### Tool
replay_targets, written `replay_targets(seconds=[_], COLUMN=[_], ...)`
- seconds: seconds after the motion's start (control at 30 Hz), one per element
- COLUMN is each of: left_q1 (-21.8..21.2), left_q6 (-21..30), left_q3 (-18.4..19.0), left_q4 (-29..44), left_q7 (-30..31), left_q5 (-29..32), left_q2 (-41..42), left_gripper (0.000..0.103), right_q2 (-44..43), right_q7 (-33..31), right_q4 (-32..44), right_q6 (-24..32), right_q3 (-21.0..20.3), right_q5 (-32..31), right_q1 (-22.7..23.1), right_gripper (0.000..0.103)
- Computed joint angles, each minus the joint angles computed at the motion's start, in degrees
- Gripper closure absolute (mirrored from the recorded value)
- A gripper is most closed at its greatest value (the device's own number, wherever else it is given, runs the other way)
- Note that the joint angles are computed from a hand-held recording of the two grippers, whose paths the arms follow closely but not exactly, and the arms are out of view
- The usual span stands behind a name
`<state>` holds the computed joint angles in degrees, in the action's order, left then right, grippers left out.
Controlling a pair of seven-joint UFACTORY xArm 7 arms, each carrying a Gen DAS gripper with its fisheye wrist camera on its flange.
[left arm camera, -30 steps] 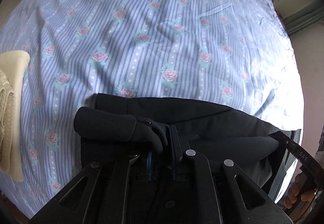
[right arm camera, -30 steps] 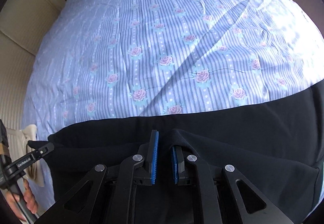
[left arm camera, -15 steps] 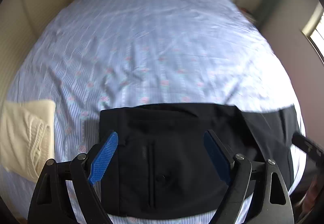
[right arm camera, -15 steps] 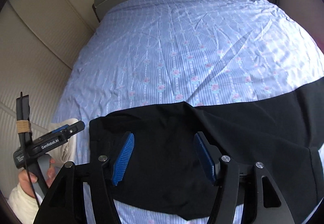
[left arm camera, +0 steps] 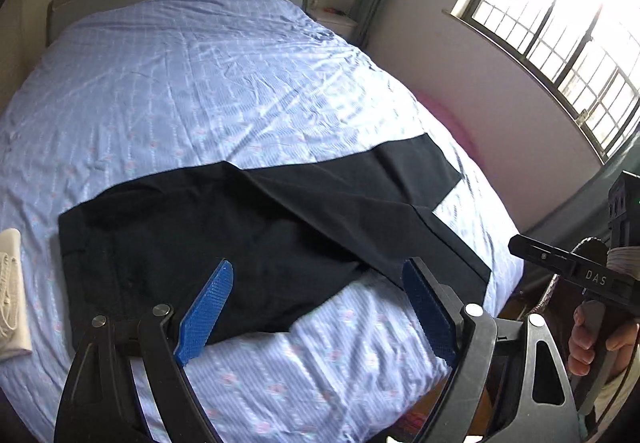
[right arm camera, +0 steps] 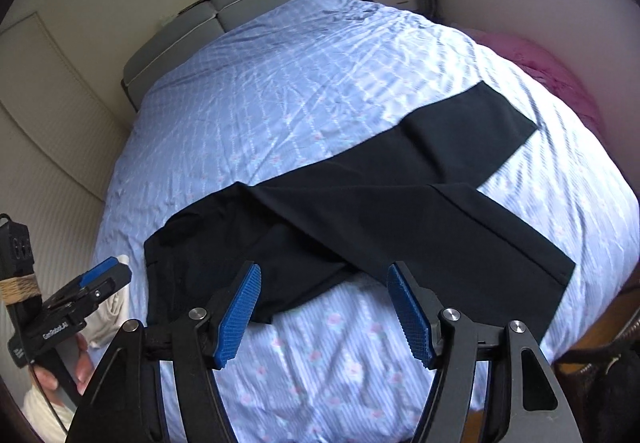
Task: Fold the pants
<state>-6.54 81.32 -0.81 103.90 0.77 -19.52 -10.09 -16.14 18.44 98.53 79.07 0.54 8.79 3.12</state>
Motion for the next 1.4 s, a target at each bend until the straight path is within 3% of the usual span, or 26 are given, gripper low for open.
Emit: replay_targets(seconds=[0.23,0.37,0.53,0.73,1.13,1.23,1.3,1.33,1.37,1.4], left_q1=[-6.0,-10.34,-15.87,-19.51,-18.98,-17.98,-17.42,-17.32,-17.26,-17.1], left_q6=[-0.74,0.16,1.26,0.83,-3.08,-2.58,-1.94,-1.93,-1.7,-0.84], left_q3=[-9.08,-12.6,-14.5,-13.0,-10.22,-9.87,-9.82,-9.83,-9.92,-10.17], left_q4=[-3.86,-4.2,-2.59,-2.17,-3.35,-2.07,-1.1,-0.63,0.07,1.64], left_q7=[-16.36,-26.97,-34.88,-37.09,-32.66,-30.44,-29.7,-29.32,-28.75,-27.79], left_q5=[8.15,12.8,18.76,19.4,14.66,12.27,10.22,9.64,9.14,8.13], left_q2=[0.11,2.91,8.31,13.67,21.8,24.52,26.17,26.64,27.0,27.67], left_gripper=[0.016,0.016,0.017,0.017,0.021,0.029,0.038,0.047,0.064,0.074], right_q2=[-10.53,-10.71,-7.87,-6.93,-7.96,-7.82,-7.92,-7.94,-7.83,-7.84], right_q7=[-6.83,-13.41,-19.48,-22.67,-14.75,-11.2,-9.46,-9.23,-9.2,-8.82], right_q4=[-14.62,-18.65,-21.36,-28.0,-42.51,-43.92,-44.33,-44.16,-43.69,-42.96], right_q6=[0.65,3.06,8.31,8.83,1.2,-0.91,-1.43,-1.38,-1.13,-0.62], right_q3=[-9.15,-14.8,-19.57,-19.42,-15.82,-14.92,-14.83,-14.83,-14.88,-14.72], right_q5=[2.45,3.95,5.7,7.32,10.28,10.53,11.1,11.26,11.21,10.69], right_q1=[-4.64,-7.97,-12.93,-18.1,-21.97,-22.06,-21.85,-21.58,-21.33,-21.21], right_gripper=[0.036,0.036,0.036,0.036,0.038,0.041,0.049,0.052,0.061,0.074])
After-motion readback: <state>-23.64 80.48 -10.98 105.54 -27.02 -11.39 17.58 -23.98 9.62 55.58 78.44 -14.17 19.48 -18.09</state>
